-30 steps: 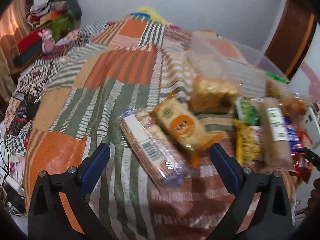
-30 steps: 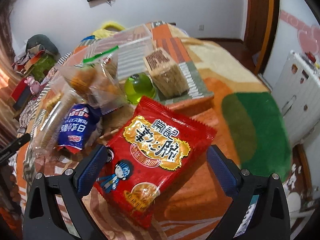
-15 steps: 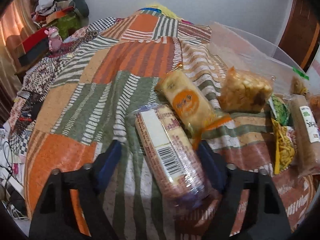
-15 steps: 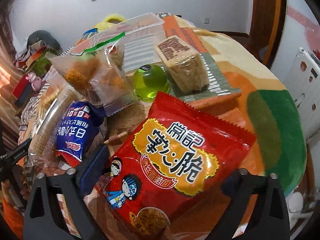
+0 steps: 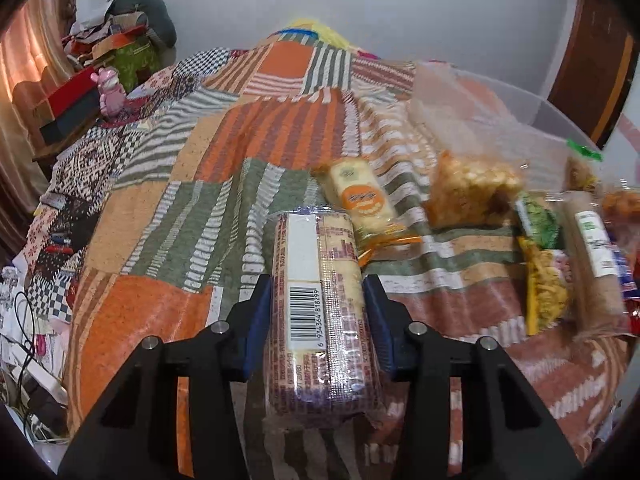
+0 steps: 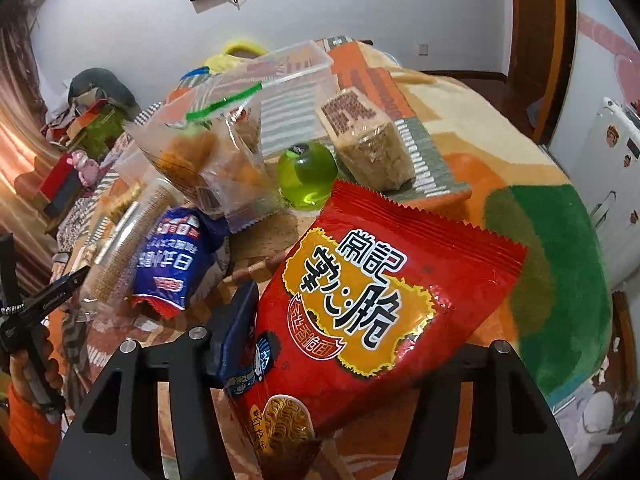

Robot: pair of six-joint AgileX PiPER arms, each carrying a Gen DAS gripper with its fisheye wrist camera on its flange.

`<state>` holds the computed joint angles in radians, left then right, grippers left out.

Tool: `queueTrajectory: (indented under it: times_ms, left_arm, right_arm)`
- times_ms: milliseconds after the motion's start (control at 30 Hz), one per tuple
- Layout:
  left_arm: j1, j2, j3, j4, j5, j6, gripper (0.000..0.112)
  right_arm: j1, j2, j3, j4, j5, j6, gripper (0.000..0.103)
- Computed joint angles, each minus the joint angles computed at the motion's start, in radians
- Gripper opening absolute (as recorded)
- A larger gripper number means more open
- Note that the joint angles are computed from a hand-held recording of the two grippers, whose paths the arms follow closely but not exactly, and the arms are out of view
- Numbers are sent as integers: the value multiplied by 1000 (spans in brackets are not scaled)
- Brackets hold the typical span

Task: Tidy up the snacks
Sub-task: 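Carry the biscuit roll and chip bag into the clear box and open both tools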

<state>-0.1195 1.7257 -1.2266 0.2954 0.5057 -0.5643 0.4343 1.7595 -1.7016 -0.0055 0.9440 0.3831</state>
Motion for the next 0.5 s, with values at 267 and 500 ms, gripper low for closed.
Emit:
queueTrajectory:
  times_ms: [267, 500]
  left_arm:
    - [-60, -59, -88, 21, 49, 0, 45]
    - [-119, -9, -271, 9, 109, 32, 45]
  right_arm:
    - [-24, -13, -95, -5, -32, -55, 55]
    - [-30, 84, -281, -14, -48, -104, 55]
